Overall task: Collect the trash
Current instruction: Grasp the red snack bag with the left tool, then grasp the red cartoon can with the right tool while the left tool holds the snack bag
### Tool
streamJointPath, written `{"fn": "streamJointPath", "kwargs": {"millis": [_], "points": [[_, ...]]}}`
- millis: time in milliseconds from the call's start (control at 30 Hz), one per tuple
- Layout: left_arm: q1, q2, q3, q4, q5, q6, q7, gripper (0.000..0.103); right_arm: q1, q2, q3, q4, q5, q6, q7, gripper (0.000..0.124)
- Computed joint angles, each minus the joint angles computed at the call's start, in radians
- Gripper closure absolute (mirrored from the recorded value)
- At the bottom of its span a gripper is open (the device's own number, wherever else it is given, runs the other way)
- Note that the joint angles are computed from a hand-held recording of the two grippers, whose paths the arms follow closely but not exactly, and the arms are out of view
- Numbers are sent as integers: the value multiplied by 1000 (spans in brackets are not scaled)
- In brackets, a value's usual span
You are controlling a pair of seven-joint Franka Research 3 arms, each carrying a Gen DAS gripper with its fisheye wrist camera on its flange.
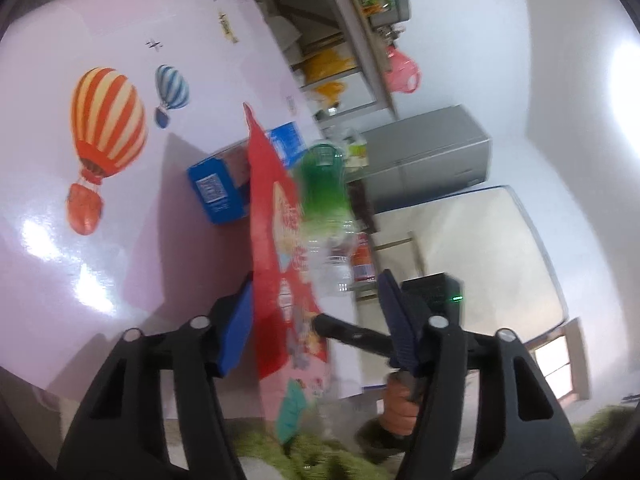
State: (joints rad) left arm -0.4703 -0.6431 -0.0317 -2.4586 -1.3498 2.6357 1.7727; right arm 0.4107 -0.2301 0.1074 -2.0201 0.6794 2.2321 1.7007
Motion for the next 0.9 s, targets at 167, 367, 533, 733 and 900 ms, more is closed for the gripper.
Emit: {"fn": "streamJointPath", "kwargs": {"millis": [167, 367, 533, 733, 900], "points": [[19, 31, -29, 17, 134, -14, -110, 73, 2, -6, 0, -1, 0, -8, -16, 104], [-13, 54, -13, 22, 252, 2, -194, 90, -12, -33, 11, -4, -94, -19, 10, 98], [-33, 63, 7, 29, 295, 12, -197, 94, -40, -99, 19, -21, -214, -10, 53, 76], [-41, 81, 11, 44, 366, 12, -216, 94, -112, -228, 5, -95, -298, 95, 115, 61], [-48, 81, 22, 36, 381, 4, -218, 94, -222, -268, 10, -122, -412, 134, 262, 52]]}}
